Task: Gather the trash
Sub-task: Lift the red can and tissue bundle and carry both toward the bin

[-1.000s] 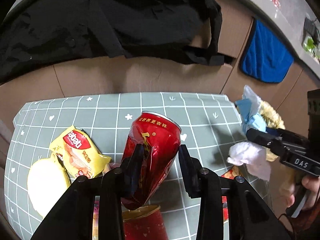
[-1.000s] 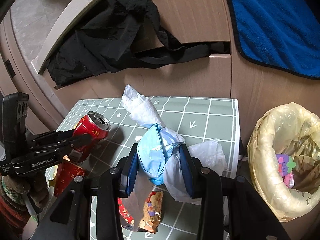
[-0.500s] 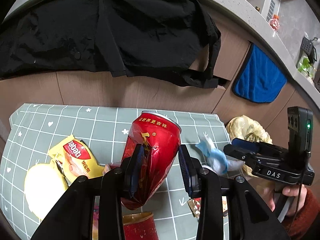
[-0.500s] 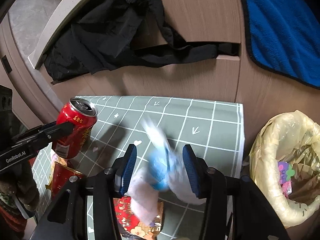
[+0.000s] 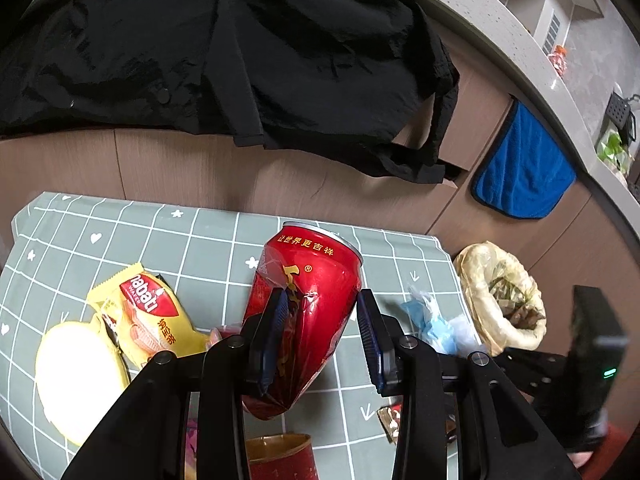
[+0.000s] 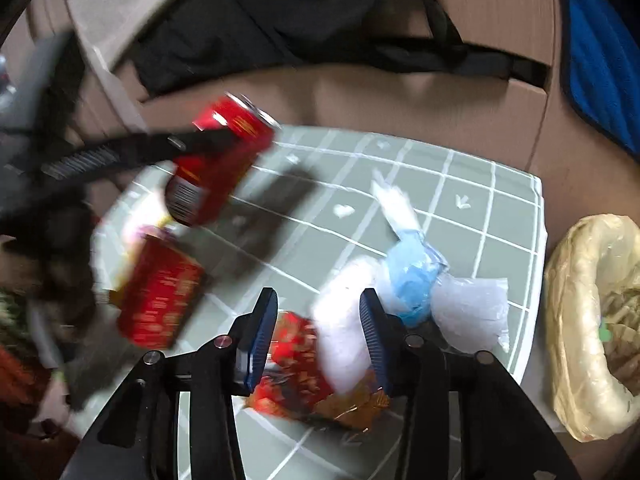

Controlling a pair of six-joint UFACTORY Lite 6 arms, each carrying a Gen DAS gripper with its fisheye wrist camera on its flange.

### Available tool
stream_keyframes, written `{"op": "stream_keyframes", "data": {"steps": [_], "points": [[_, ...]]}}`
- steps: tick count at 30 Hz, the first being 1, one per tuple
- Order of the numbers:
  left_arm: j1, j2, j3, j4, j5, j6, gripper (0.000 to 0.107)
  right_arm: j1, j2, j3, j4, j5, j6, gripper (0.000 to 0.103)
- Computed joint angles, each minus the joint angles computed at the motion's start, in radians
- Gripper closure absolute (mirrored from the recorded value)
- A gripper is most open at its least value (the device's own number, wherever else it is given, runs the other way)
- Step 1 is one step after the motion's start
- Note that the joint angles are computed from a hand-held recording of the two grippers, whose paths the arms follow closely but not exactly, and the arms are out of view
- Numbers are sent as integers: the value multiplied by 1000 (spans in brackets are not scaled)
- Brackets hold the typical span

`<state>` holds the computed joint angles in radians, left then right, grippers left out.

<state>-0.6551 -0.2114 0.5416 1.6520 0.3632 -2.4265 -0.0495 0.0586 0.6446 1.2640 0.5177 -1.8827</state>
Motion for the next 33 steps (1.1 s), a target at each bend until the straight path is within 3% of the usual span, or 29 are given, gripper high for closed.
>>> {"op": "stream_keyframes", "data": {"steps": [2, 4, 6, 15, 24, 33], "points": [[-1, -4, -12, 3, -1, -5, 70, 56, 37, -1, 119, -97, -100, 63], [3, -7, -22, 14, -1, -21, 70, 90, 114, 50, 110, -122, -66, 64], [13, -15, -35, 31, -8, -43, 70, 88, 166, 94, 75, -93, -12, 91], [19, -93, -8, -145, 44, 138, 70, 44, 74, 210, -9, 76, 153, 92], [-106, -96, 161, -300, 248, 355, 70, -18, -26, 294, -51, 167, 220, 92], [-149, -37, 279, -331, 272, 402, 70, -99, -46, 353, -84, 236, 238, 92]]}}
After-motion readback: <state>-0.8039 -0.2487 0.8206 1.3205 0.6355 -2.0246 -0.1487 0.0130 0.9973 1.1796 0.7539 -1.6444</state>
